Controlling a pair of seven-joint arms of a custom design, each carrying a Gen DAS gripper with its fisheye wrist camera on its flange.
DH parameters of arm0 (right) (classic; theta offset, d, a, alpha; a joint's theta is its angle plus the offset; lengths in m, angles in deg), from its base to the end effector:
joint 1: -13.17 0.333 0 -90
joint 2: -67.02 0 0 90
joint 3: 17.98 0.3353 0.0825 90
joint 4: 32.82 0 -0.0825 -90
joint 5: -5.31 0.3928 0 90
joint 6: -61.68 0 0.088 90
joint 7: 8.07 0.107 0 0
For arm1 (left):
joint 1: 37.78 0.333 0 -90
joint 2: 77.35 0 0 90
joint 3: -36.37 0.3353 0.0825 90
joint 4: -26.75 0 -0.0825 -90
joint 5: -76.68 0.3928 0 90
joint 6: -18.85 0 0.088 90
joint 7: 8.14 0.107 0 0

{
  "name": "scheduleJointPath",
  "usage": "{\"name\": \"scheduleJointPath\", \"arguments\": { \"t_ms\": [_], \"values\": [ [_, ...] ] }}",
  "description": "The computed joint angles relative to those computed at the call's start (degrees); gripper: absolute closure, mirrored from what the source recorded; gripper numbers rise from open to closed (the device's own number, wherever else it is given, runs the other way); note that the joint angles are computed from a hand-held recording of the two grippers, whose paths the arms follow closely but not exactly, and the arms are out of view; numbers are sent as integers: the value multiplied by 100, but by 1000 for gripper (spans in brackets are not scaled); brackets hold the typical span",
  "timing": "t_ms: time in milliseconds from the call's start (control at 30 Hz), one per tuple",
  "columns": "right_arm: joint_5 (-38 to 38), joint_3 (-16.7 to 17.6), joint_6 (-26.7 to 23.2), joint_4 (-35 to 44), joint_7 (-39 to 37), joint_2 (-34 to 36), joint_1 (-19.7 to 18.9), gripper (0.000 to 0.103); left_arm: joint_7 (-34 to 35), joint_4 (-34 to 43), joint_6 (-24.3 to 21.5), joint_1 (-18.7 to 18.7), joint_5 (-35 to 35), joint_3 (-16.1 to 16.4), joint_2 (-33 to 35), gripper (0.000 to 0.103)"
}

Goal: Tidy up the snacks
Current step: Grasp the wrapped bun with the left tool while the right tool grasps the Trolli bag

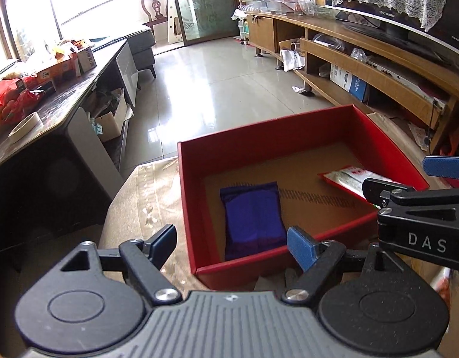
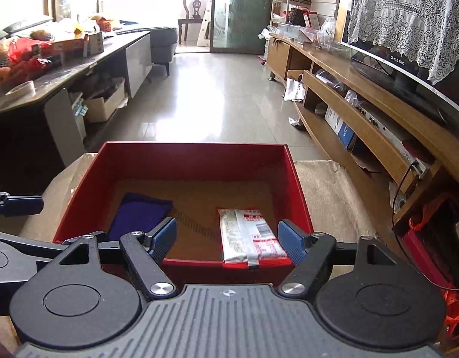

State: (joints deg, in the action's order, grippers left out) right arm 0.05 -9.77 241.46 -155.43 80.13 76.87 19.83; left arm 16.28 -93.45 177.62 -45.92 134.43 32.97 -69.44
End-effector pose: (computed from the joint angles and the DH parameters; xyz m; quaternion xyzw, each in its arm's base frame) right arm 0.6001 0.1637 0.4381 -0.7554 0.5173 -0.2563 0.3100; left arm 0.5863 -0.1560 0.4136 -0.6851 0.6289 -0.1998 0.3087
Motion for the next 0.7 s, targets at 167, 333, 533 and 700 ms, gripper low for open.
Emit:
{"name": "scheduleJointPath", "arguments": {
  "t_ms": [167, 333, 533, 700],
  "values": [
    [219, 145, 12, -301, -159, -235, -53, 23, 104, -359, 81, 96, -161, -48, -265, 26],
    [724, 271, -85, -561, -622, -441, -58, 23, 66, -734, 179, 270, -284, -123, -552, 26],
    [1145, 105, -251, -885, -1032, -699, 280, 23, 320, -1253, 277, 589, -795, -243, -901, 25],
    [1276, -107, -391, -1059, -1172, -842, 616, 23, 967, -1752, 369, 819, -1592, -314, -1143, 25]
  ]
}}
